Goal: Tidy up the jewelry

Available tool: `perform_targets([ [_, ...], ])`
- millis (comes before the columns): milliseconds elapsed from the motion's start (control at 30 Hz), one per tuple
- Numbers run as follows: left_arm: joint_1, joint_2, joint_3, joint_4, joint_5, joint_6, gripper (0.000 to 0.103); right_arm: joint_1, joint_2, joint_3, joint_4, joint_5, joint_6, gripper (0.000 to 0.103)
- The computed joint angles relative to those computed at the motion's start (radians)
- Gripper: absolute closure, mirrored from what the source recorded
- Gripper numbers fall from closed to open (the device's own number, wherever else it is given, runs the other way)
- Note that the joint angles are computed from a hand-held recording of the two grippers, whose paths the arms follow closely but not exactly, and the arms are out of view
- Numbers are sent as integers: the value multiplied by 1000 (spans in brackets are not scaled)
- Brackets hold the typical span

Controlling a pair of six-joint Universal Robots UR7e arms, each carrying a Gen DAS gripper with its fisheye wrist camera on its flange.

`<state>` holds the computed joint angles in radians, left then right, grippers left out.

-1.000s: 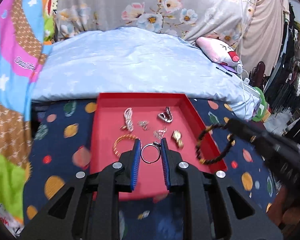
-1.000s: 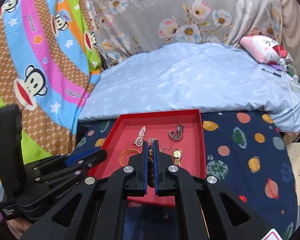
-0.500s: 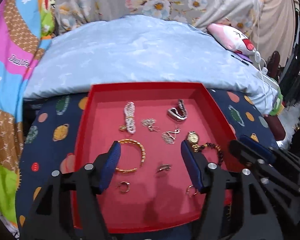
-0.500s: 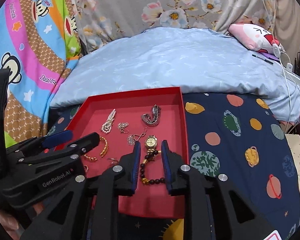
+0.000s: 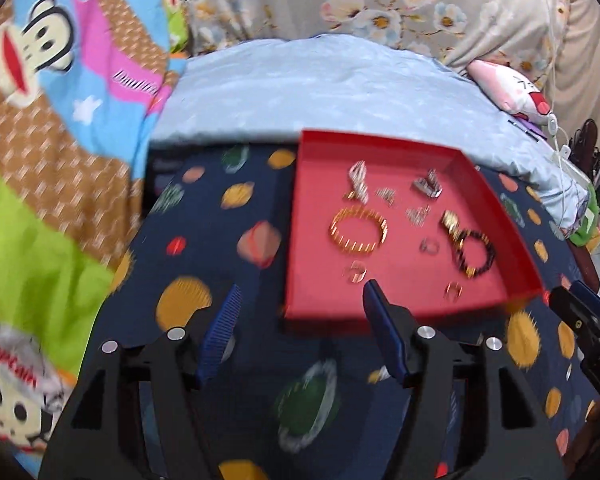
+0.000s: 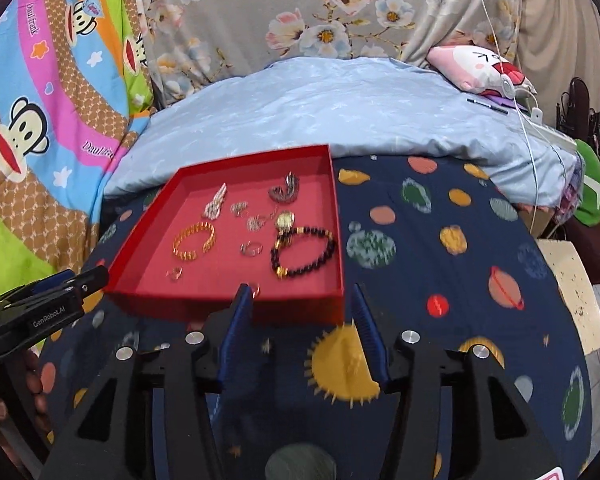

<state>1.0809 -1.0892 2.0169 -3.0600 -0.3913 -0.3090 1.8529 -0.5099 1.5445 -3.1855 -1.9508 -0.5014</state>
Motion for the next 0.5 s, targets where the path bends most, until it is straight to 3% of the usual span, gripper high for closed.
perform_targets([
  [100, -15, -10, 47, 28, 33, -72, 42, -3, -17, 46, -8, 6, 21, 52],
  [300, -36, -15, 97, 84, 31, -174, 42, 5, -23, 113, -71, -12, 13, 47],
  [400, -47, 0, 109, 62, 49, -190, 32, 5, -21, 133, -107, -13, 5, 42],
  [500, -53, 32, 114, -15, 68, -156, 31, 6, -7, 145, -159, -29, -22, 38],
])
